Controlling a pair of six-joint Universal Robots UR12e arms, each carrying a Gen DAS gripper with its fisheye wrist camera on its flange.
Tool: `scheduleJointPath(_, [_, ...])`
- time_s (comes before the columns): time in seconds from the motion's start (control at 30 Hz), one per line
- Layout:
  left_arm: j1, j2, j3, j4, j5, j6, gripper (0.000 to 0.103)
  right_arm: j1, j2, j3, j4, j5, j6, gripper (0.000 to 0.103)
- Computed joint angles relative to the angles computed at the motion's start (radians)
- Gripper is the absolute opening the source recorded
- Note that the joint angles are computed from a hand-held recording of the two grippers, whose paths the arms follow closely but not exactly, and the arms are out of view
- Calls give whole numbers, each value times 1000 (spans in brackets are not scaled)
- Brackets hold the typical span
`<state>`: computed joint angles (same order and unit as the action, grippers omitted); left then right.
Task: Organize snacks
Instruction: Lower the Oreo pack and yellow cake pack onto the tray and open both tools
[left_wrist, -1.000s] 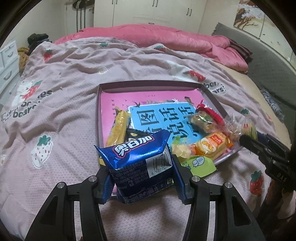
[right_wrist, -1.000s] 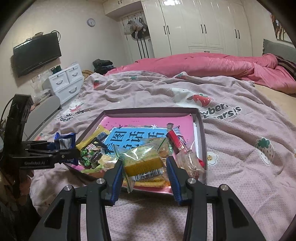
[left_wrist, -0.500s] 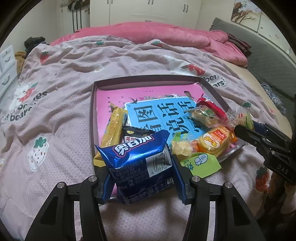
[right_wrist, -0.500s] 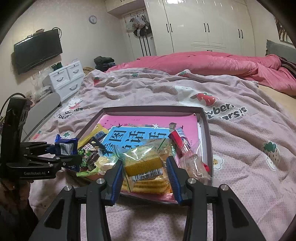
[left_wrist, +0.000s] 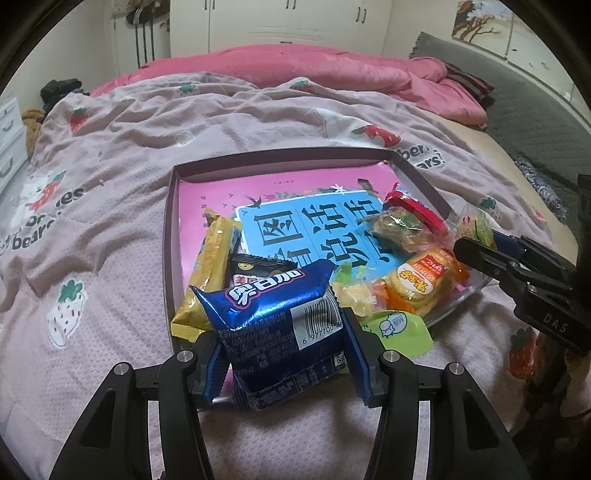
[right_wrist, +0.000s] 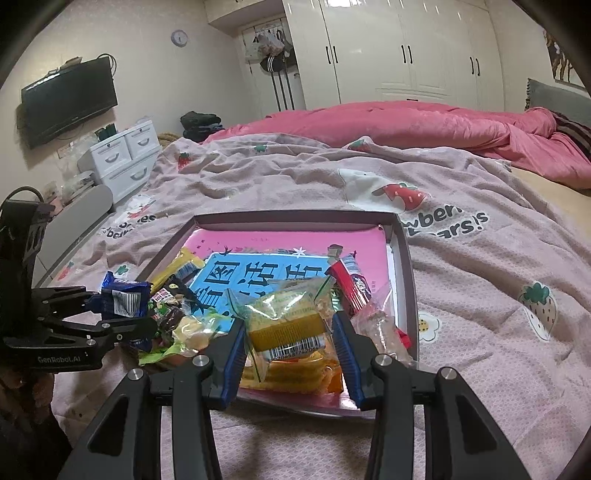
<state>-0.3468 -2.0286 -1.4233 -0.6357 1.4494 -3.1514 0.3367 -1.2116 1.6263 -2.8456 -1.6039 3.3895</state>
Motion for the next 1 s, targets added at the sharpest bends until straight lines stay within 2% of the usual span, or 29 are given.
scheduleJointPath(1.0, [-2,-11,10,-1,6,0,57,8,12,-20,79,-30,-11,46])
